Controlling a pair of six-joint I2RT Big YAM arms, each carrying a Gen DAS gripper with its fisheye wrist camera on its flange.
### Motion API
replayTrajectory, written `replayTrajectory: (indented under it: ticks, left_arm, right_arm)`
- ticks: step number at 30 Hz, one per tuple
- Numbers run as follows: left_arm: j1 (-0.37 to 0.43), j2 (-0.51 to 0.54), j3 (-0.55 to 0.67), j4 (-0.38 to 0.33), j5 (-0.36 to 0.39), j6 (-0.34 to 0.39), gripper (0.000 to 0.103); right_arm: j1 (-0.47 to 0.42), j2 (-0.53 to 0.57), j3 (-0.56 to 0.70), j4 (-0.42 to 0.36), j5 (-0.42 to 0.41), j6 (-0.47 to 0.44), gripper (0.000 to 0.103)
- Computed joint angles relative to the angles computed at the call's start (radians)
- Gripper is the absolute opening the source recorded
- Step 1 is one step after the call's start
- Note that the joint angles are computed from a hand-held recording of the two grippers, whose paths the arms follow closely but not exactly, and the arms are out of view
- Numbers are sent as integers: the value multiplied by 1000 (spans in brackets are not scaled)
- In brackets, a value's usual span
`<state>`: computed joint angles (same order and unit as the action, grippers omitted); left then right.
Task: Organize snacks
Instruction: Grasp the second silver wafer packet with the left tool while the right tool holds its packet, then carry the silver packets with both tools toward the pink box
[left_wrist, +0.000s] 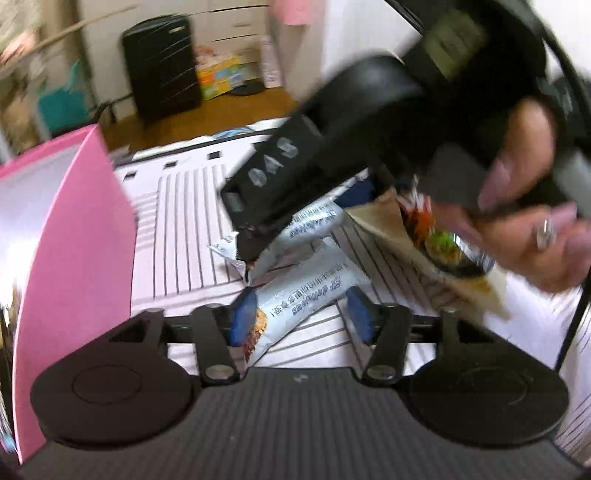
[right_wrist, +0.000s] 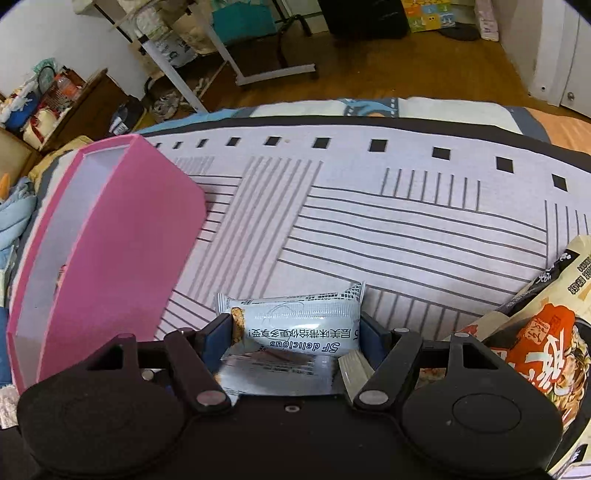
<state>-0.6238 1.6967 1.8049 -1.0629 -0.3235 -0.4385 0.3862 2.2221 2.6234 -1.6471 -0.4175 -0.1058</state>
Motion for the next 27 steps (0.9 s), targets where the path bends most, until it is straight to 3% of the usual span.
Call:
replayTrajectory:
  ticks: [5, 8, 10, 11, 13, 15, 16, 21, 27]
  left_arm:
    - [-7, 55, 58, -69, -34, 148, 65]
    - [8, 74, 74, -62, -18, 169, 67]
    - [19, 76, 76, -60, -1, 150, 64]
    - [20, 72, 71, -60, 8, 130, 59]
    - [33, 76, 89, -83, 62, 90, 37]
    - [41, 72, 97, -108, 86, 60, 34]
    - [43, 72, 104, -122, 94, 48, 28]
    - [43, 43, 82, -138, 125, -13, 27]
    - [24, -21, 22, -127, 152, -94, 27]
  right_arm:
    - [2, 6, 1, 16, 38, 3, 76]
    - [-3, 11, 10, 28, 41, 25, 76]
    - [-8, 8, 3, 35, 32, 33, 76]
    - [-9, 8, 3, 34, 32, 33, 76]
    - [-7, 0, -9, 44, 35, 38, 76]
    - [-4, -10, -26, 56, 45, 43, 76]
    - [-2, -15, -34, 61, 50, 46, 76]
    - [2, -53, -83, 94, 53, 40, 76]
    - [1, -119, -177, 178, -14, 31, 77]
